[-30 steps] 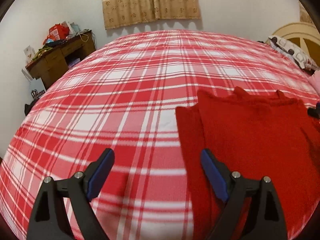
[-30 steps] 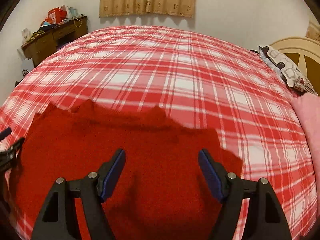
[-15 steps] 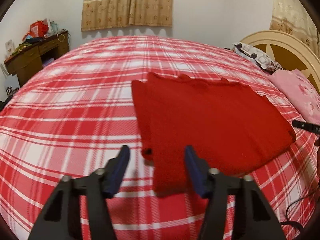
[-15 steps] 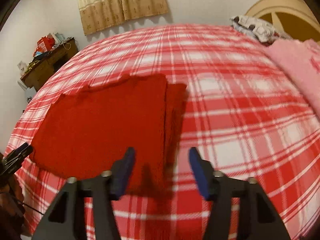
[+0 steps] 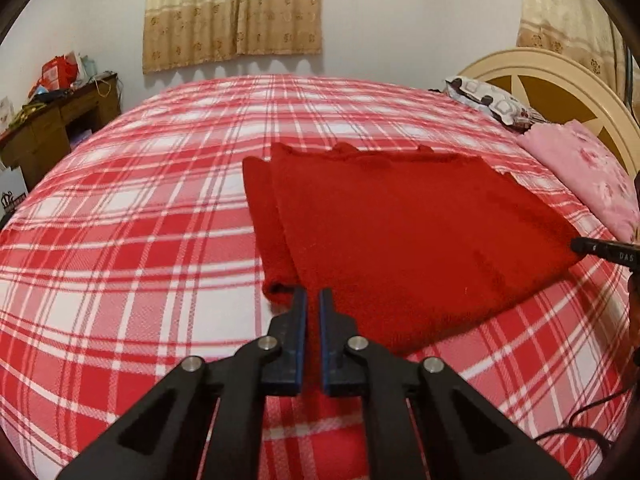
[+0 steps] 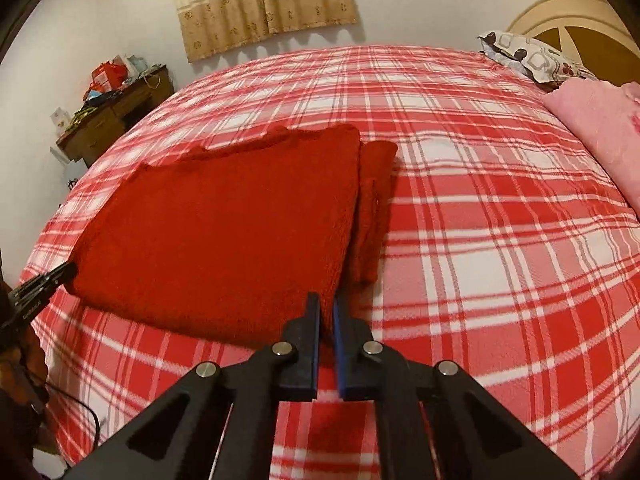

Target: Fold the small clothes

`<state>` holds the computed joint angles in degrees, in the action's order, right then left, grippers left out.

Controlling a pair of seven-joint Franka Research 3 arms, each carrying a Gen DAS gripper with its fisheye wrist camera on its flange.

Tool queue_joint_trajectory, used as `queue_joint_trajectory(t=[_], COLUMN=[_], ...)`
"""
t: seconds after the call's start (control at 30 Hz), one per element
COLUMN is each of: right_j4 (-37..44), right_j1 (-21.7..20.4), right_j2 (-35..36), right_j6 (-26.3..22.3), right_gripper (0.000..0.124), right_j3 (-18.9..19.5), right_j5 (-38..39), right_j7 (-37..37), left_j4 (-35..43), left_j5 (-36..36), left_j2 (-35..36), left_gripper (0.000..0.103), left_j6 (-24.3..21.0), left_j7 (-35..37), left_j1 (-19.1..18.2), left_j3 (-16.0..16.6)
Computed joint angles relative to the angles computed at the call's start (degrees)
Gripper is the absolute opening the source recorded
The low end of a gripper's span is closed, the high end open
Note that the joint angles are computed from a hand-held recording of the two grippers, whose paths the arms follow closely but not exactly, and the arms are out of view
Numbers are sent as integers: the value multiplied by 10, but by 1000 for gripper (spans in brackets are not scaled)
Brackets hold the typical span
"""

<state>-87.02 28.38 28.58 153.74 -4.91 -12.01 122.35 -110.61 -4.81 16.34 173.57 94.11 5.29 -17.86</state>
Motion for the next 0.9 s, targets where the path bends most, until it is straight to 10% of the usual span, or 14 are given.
queue_joint_trajectory(t=[0.33, 0.4, 0.5, 0.6, 0.9], right_j4=[-13, -19, -28, -24, 149], right_j1=[2, 9, 42, 58, 24], right_j2=[3, -4, -17, -18, 97], right_j6=[-26, -23, -15, 31, -46], right_gripper=[5, 7, 62, 71, 71], right_j3=[1, -5, -40, -58, -7], right_j5=[1, -9, -78, -138, -54], right_j7=[0, 15, 73, 123, 19], left_j4=[3, -1, -16, -3, 63], left_j5=[25, 51, 141, 231, 286], left_j2=[7, 0, -12, -5, 39], left_gripper=[15, 37, 79, 79, 82], left_j6=[-4, -1, 29, 33, -67], left_j7=[-45, -77, -172, -247, -298], left_j1=[-22, -41, -101, -155, -120], left_j3=[35, 58, 135, 203, 162])
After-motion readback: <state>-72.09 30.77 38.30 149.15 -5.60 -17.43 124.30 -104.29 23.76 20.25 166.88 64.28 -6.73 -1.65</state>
